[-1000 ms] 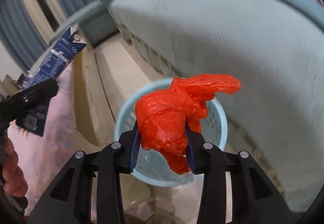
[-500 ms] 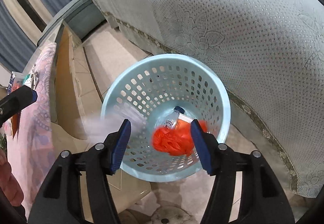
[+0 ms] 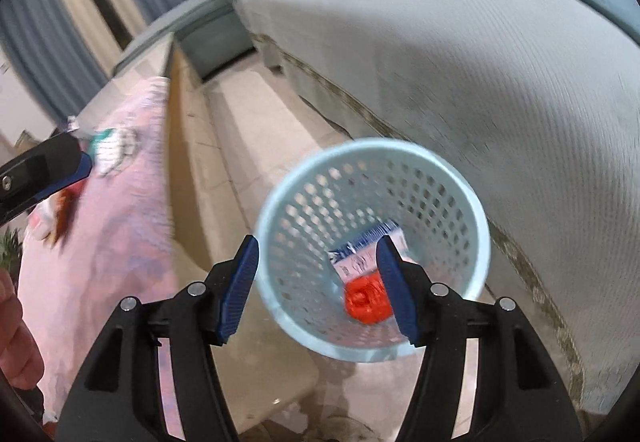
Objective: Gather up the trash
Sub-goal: 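Move both tools back to the table toward the remaining trash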
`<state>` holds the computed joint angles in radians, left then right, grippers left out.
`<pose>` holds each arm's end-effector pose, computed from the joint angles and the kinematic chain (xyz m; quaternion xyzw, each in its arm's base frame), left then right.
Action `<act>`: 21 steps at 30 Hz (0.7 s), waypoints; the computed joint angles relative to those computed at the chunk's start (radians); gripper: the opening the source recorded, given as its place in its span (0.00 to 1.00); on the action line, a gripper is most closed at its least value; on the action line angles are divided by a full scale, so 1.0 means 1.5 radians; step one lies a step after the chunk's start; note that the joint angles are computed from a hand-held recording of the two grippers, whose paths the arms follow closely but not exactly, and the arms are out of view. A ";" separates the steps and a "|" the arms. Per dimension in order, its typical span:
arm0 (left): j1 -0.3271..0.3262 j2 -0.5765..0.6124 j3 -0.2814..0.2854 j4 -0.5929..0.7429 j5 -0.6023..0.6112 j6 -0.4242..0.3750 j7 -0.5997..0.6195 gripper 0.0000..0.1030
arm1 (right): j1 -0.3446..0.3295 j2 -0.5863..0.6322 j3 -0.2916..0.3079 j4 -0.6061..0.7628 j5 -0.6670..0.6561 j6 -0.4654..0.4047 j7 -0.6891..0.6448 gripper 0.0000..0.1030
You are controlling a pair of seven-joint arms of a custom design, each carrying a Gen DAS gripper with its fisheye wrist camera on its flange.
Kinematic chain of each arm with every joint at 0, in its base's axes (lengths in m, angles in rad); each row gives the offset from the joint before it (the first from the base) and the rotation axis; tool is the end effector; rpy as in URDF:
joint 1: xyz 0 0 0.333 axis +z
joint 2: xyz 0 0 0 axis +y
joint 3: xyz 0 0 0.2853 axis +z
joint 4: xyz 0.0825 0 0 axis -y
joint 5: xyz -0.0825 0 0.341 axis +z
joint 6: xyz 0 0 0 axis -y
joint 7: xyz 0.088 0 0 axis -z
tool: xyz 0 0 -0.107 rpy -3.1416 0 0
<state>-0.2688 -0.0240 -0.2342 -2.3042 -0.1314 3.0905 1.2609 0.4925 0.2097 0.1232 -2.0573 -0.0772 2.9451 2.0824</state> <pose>0.4657 -0.2446 0.4499 -0.6277 0.6713 -0.3750 0.1210 0.4809 0.3419 0.4122 -0.7186 0.6102 -0.0812 0.3235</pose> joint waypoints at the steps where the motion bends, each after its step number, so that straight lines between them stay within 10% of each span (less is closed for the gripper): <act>1: 0.002 -0.021 0.003 -0.022 -0.004 0.011 -0.002 0.66 | 0.007 -0.002 0.002 0.009 -0.010 0.007 -0.003 0.56; 12: 0.131 -0.277 -0.004 -0.242 0.081 0.040 -0.129 0.66 | 0.080 0.076 0.002 0.202 -0.109 -0.026 -0.015 0.58; 21: 0.233 -0.424 0.044 -0.366 0.089 0.016 -0.147 0.66 | 0.153 0.312 -0.016 0.569 -0.089 -0.208 -0.086 0.65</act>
